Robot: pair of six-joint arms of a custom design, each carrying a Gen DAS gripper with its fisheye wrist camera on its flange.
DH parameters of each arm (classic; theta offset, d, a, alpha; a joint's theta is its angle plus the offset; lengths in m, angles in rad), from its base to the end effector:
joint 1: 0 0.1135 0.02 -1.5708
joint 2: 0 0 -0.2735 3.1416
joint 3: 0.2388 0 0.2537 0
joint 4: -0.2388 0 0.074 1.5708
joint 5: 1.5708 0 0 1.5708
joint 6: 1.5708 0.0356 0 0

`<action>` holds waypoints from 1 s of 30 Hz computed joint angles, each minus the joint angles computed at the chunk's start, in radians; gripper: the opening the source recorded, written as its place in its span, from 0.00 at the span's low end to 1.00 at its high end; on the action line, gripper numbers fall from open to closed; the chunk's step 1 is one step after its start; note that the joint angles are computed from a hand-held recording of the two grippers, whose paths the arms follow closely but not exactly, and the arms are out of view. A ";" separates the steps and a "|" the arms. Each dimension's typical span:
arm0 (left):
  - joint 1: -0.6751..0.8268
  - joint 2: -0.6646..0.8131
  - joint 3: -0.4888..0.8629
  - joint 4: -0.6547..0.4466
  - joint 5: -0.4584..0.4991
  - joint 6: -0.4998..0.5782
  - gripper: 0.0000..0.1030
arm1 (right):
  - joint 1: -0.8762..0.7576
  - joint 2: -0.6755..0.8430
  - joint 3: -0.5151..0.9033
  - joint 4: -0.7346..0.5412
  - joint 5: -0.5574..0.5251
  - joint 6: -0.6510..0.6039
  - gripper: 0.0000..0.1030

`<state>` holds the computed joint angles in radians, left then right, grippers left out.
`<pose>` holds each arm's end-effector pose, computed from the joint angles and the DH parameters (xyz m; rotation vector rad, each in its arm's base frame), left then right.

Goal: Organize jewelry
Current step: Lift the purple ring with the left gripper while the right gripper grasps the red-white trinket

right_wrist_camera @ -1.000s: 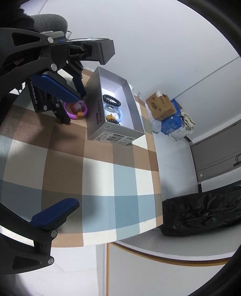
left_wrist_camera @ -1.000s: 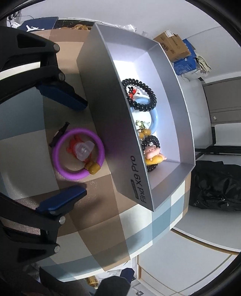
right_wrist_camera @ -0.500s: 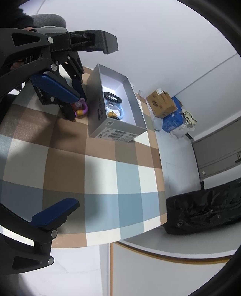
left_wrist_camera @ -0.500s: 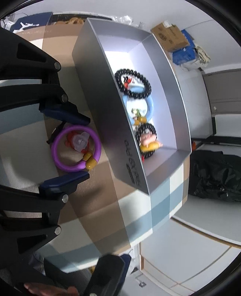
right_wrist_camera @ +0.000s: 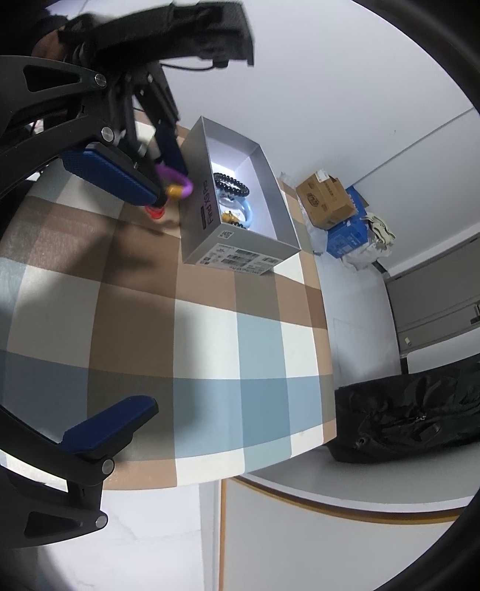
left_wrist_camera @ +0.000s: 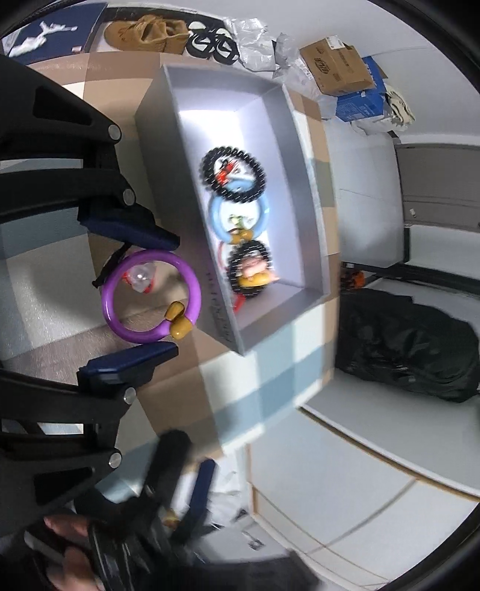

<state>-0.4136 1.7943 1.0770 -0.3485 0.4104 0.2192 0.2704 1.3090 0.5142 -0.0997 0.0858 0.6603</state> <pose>0.3216 -0.1567 0.1700 0.9475 2.4424 -0.6074 0.2256 0.0594 0.1584 0.5180 2.4298 0.2967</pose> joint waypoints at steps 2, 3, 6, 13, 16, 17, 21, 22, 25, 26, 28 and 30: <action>0.020 -0.018 -0.003 0.008 0.034 -0.020 0.44 | -0.002 0.009 -0.001 0.005 -0.005 -0.002 1.00; 0.029 -0.025 -0.003 0.012 0.044 -0.030 0.44 | 0.000 0.014 0.001 0.005 -0.009 -0.002 1.00; 0.038 -0.055 -0.021 0.048 0.003 -0.050 0.44 | 0.003 0.041 0.011 0.010 -0.030 0.000 1.00; 0.123 -0.077 -0.038 0.089 0.066 -0.101 0.44 | 0.048 0.130 0.069 0.031 -0.043 -0.011 1.00; 0.159 -0.064 -0.028 0.072 0.082 -0.112 0.44 | 0.058 0.177 0.095 0.058 -0.078 -0.014 0.99; 0.172 -0.063 -0.031 0.075 0.090 -0.124 0.44 | 0.065 0.192 0.106 0.060 -0.079 -0.016 0.99; 0.196 -0.068 -0.040 0.059 0.107 -0.119 0.44 | 0.086 0.273 0.168 0.061 -0.112 -0.038 0.85; 0.193 -0.068 -0.043 0.063 0.096 -0.115 0.44 | 0.092 0.289 0.182 0.060 -0.117 -0.043 0.84; 0.195 -0.055 -0.037 0.063 0.083 -0.104 0.44 | 0.109 0.335 0.225 0.057 -0.121 -0.057 0.82; 0.199 -0.053 -0.038 0.064 0.088 -0.105 0.44 | 0.113 0.348 0.236 0.058 -0.122 -0.061 0.77; 0.211 -0.048 -0.034 0.054 0.094 -0.095 0.44 | 0.123 0.376 0.263 0.054 -0.124 -0.070 0.69; 0.223 -0.045 -0.031 0.047 0.102 -0.090 0.44 | 0.134 0.403 0.288 0.046 -0.115 -0.074 0.54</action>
<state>-0.1903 1.7495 1.0456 -0.3016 0.5120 0.1292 0.4040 1.7120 0.8022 -0.0533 -0.0293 0.5863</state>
